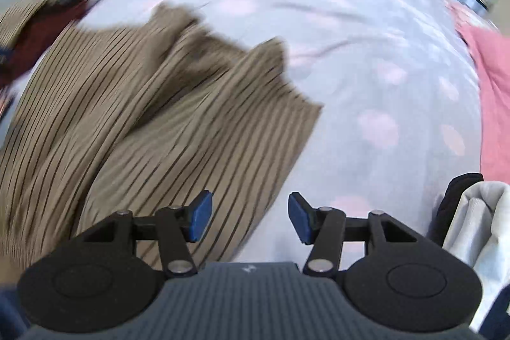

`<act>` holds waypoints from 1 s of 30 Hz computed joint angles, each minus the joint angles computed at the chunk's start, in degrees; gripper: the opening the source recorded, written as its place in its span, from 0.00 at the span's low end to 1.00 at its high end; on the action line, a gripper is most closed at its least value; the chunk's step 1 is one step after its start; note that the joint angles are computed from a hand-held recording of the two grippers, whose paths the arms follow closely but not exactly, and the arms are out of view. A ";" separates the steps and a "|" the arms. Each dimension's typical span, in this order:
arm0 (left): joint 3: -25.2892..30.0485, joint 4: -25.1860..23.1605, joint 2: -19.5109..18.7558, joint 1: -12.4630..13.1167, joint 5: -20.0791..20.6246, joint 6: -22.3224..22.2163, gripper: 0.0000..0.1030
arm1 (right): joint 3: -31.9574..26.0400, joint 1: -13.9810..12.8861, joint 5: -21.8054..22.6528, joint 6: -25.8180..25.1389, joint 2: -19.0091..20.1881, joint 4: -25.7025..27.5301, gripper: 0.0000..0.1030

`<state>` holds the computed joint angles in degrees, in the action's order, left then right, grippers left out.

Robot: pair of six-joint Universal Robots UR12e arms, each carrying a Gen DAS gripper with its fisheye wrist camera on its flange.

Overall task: Fold clothes
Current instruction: 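Open both tools, releasing the waistband, and move them over the trouser legs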

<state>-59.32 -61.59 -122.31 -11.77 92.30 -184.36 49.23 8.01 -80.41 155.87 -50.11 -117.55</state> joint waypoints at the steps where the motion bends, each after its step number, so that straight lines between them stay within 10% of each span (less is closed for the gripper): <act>1: 0.49 0.43 -0.66 0.38 1.01 -1.16 0.49 | -1.67 -0.14 0.10 2.27 1.28 -0.32 0.55; 9: 5.43 -5.78 -5.28 3.78 -4.04 -16.61 0.49 | -16.79 -1.43 1.63 19.96 12.12 2.65 0.55; 18: 6.83 -6.02 -7.20 3.86 -4.49 -16.53 0.43 | -23.81 -1.79 2.73 30.42 17.92 4.35 0.52; 22: 6.50 -5.41 -6.95 3.95 -5.15 -18.04 0.08 | -23.87 -2.02 5.31 31.86 17.99 4.42 0.05; 30: 6.90 -7.59 -6.43 3.21 0.15 -19.90 0.00 | -21.11 -1.76 -2.05 35.81 16.03 -0.05 0.02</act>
